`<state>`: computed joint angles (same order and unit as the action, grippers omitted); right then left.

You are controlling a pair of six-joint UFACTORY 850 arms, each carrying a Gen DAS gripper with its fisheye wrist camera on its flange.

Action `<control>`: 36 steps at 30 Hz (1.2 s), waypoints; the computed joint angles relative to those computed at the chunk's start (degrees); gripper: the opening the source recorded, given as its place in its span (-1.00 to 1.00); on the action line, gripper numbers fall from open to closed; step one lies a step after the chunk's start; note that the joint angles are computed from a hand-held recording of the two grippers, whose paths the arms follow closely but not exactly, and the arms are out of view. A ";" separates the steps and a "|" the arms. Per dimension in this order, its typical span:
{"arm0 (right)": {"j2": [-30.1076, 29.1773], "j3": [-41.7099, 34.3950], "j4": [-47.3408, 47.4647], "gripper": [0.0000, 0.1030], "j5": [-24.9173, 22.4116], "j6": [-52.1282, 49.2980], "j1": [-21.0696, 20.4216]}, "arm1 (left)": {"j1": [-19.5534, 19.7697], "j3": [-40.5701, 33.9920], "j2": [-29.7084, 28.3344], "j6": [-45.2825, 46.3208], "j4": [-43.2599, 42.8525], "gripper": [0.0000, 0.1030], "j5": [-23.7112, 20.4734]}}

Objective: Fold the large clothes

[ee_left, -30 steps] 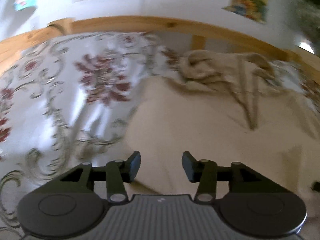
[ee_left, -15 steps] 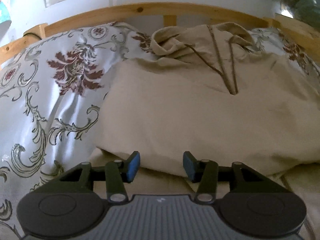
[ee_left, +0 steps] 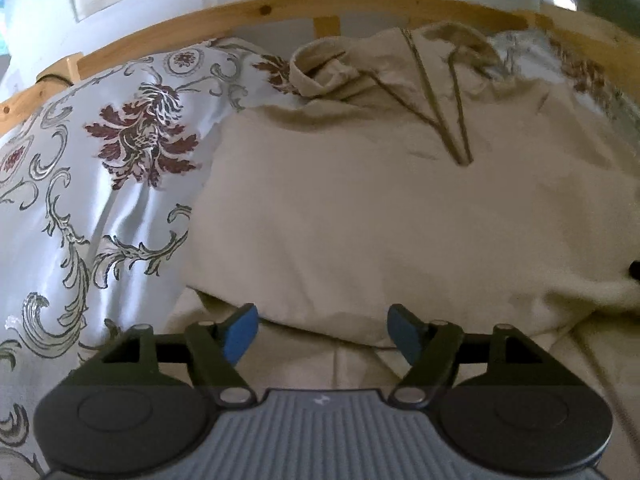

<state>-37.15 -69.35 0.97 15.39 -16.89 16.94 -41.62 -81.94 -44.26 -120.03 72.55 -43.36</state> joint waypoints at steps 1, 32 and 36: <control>0.15 0.25 2.54 -0.16 0.58 -1.83 0.17 | -0.18 0.62 0.54 -1.92 1.59 0.54 0.31; 23.17 23.62 -22.65 0.99 21.89 5.57 -2.39 | -14.30 4.37 9.12 11.27 4.23 0.99 -10.01; 24.91 25.75 -19.65 0.99 24.97 6.85 -3.08 | -13.56 2.59 8.97 10.85 -0.94 0.99 -13.67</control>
<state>-12.24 -43.60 -18.68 40.36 -10.03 13.86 -55.18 -79.36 -35.29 -109.19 71.61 -57.03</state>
